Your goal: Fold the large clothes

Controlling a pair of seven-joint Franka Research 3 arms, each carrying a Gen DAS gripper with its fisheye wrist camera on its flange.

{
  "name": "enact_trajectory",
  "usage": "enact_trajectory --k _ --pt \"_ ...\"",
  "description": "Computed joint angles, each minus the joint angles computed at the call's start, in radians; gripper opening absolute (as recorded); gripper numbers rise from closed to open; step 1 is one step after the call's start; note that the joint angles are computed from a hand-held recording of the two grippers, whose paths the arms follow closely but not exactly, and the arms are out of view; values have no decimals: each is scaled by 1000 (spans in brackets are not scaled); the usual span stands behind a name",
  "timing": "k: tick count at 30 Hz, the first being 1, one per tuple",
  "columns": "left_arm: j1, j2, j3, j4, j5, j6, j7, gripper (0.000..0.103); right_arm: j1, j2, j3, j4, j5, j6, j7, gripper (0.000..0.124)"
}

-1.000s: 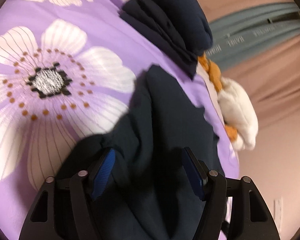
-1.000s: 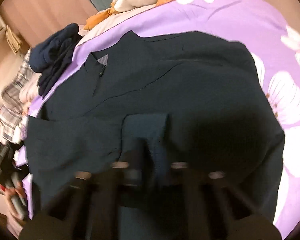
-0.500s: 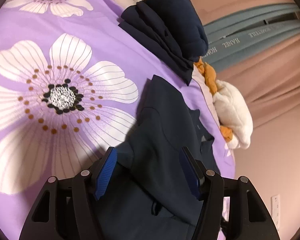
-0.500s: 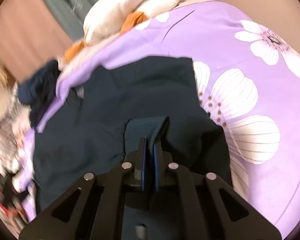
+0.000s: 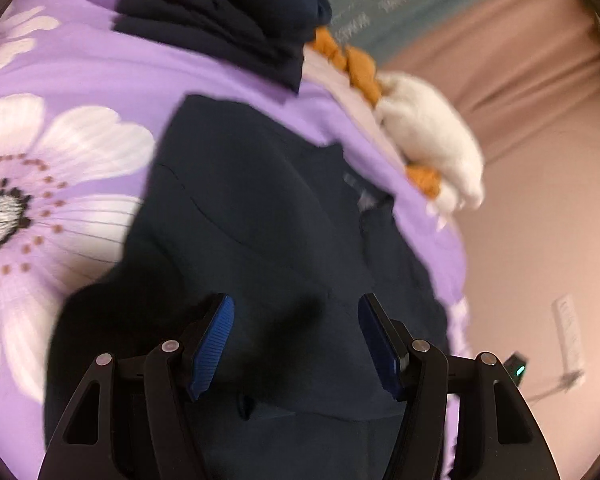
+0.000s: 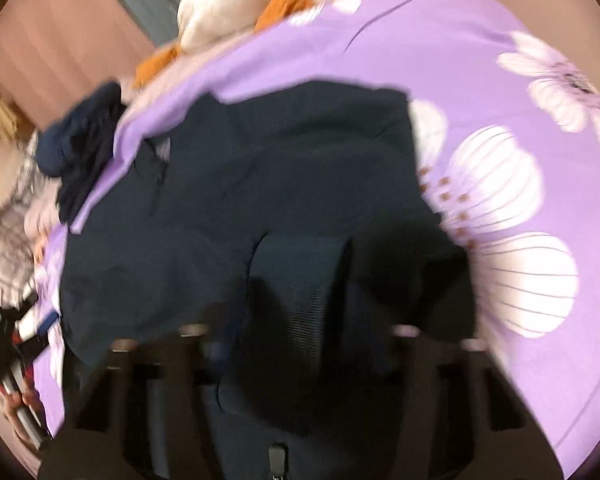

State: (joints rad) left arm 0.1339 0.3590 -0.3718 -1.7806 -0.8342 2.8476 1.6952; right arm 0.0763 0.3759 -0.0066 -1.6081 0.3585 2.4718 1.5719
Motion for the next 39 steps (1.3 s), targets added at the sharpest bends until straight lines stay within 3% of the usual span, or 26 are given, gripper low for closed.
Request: enact_trajectory --k 1,3,6,8,12,15,18,20,22,26,29,33,37,39 --pt "-42 20 53 16 90 -26 -98 63 20 13 -14 18 -49 -10 18 18" --pt "-56 39 76 16 152 -22 -181 63 37 17 -18 27 -98 19 -1 9" --pt "-10 40 20 -9 127 31 -158 63 48 -2 -22 7 -120 110 -1 8" --pt "-7 34 16 -19 158 35 -167 63 53 -4 -33 -3 -135 142 27 9" --pt "-26 29 41 -12 253 9 -233 63 54 58 -49 64 -198 -4 50 20" --pt "-74 -5 101 -30 393 2 -308 63 53 20 -54 16 -201 56 70 31" --pt "-126 -43 155 -63 566 21 -373 63 110 -46 -116 -62 -354 168 177 41" --pt "-131 -48 147 -68 625 30 -373 63 70 -76 -58 -107 -294 243 99 44" --pt "-108 -33 97 -57 615 26 -317 63 12 -69 30 -93 -149 209 -76 41" --pt "-141 20 110 -8 679 -39 -346 63 104 -30 -25 -85 -287 160 -73 41" --pt "-170 33 139 -15 740 -12 -391 64 135 -1 -45 -90 -332 185 -38 42" --pt "-164 28 133 -29 776 9 -413 65 140 -14 -54 -122 -348 223 -25 43" --pt "-194 4 163 -24 833 -42 -481 65 136 -40 -55 -137 -336 205 -2 43" --pt "-207 -36 172 -56 864 -55 -506 65 105 -81 -21 -172 -263 211 -32 46"
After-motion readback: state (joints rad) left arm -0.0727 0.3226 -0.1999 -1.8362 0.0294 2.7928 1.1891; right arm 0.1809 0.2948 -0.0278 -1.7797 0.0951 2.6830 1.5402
